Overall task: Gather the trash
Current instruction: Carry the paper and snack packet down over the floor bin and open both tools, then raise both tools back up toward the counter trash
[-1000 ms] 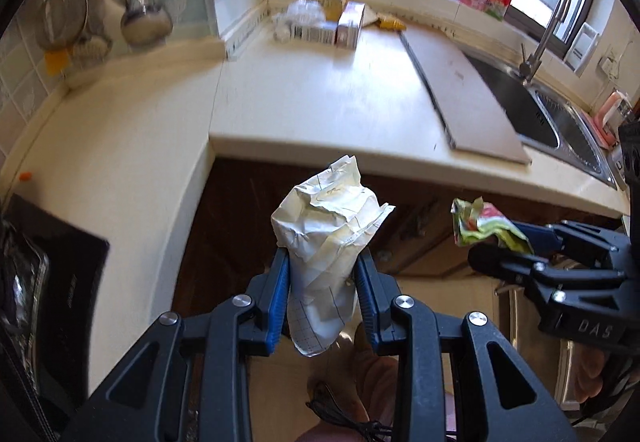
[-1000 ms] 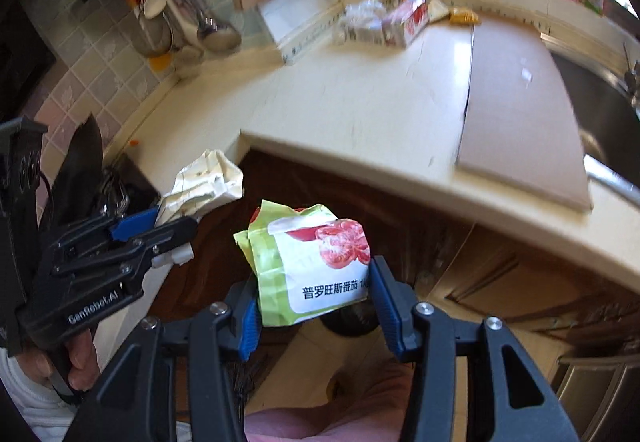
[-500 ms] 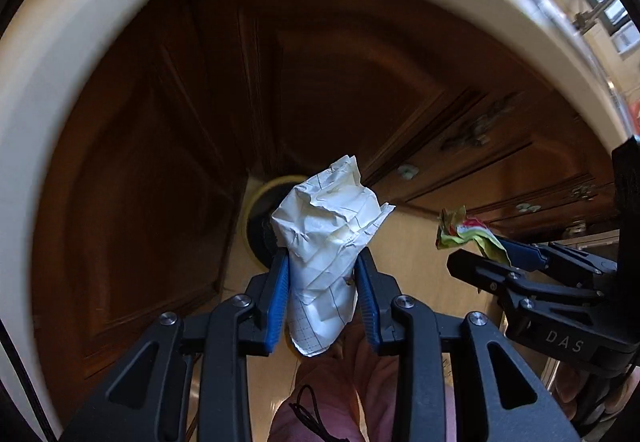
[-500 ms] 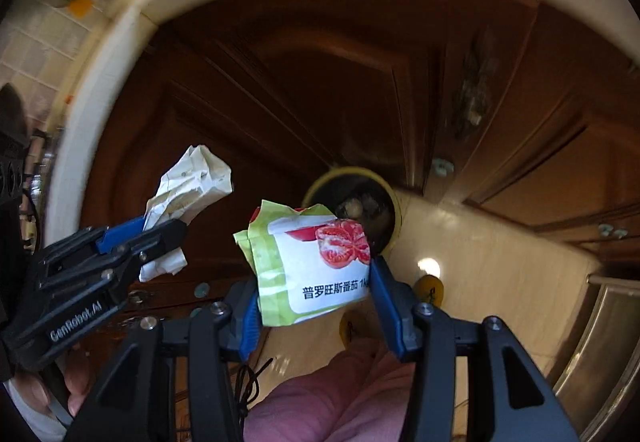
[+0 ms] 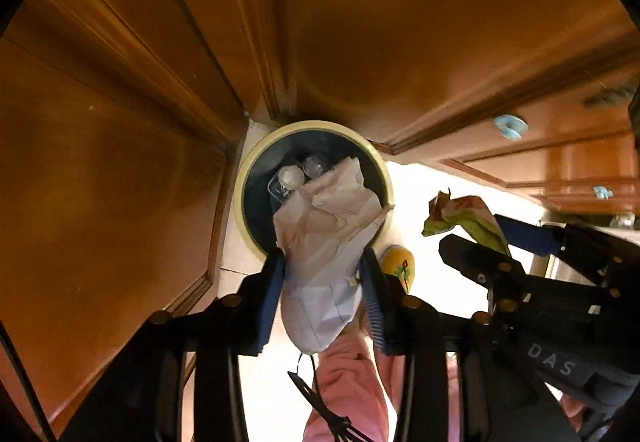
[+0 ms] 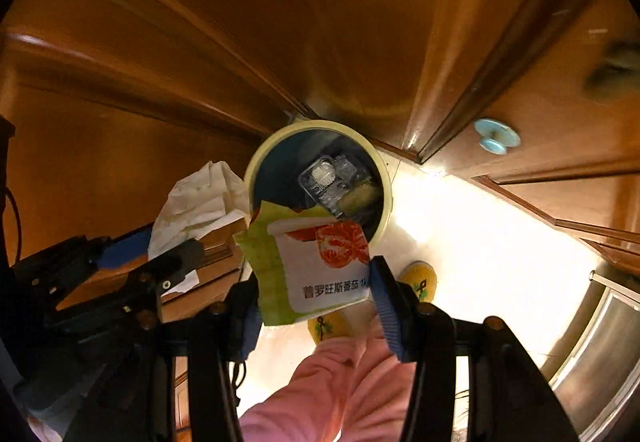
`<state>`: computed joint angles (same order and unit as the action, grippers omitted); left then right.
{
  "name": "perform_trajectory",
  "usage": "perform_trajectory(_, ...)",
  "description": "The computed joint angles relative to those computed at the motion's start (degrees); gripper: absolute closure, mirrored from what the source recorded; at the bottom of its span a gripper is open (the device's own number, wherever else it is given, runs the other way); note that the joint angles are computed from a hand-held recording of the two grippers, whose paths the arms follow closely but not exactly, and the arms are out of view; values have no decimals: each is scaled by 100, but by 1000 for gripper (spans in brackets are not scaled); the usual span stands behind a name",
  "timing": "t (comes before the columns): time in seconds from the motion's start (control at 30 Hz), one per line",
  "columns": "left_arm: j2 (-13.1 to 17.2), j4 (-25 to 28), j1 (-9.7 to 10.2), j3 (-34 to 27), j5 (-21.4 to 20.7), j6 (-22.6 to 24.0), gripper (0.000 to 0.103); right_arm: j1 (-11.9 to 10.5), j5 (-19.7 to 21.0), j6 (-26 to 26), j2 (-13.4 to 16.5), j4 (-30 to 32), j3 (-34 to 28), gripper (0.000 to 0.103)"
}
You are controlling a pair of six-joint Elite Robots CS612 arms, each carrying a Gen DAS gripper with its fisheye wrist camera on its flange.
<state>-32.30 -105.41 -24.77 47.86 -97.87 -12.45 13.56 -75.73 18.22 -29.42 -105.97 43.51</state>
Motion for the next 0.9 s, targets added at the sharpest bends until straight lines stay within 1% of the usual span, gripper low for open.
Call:
perform_trajectory(0.07,97,-10,58,-74,-162,-38,51,-9,43,-8,186,181,-249,53)
perform_trajectory(0.1,137,11,59,-124,-177,-49,47,-12,61,-13,265,284,-381,53)
perform_trajectory(0.17,224,80,69,-258,-170,9,36,-14,137,9,331,346,-472,53)
perform_trajectory(0.2,287,122,73,-372,-125,46,34,-26,220,4,354,338,-486,53)
perform_trajectory(0.27,254,79,81,-332,-21,60,30,-31,275,-8,404,383,-559,52)
perform_trajectory(0.37,171,-78,91,-167,42,23,27,-30,371,5,505,537,-753,51)
perform_trajectory(0.47,72,-269,86,-7,151,8,25,-23,496,-22,550,540,-842,50)
perform_trajectory(0.6,-53,-378,113,134,169,-120,25,-30,717,14,548,420,-817,47)
perform_trajectory(0.7,-174,-523,136,309,154,-141,25,-23,710,46,583,469,-878,45)
perform_trajectory(0.8,-317,-619,127,478,236,-107,24,-26,820,101,564,451,-862,45)
perform_trajectory(0.83,-358,-637,126,514,254,-99,24,-32,908,96,533,409,-820,43)
perform_trajectory(0.87,-420,-659,121,572,279,-94,24,-37,963,69,517,417,-812,35)
perform_trajectory(0.9,-476,-680,115,625,298,-95,24,-43,1007,41,495,412,-798,33)
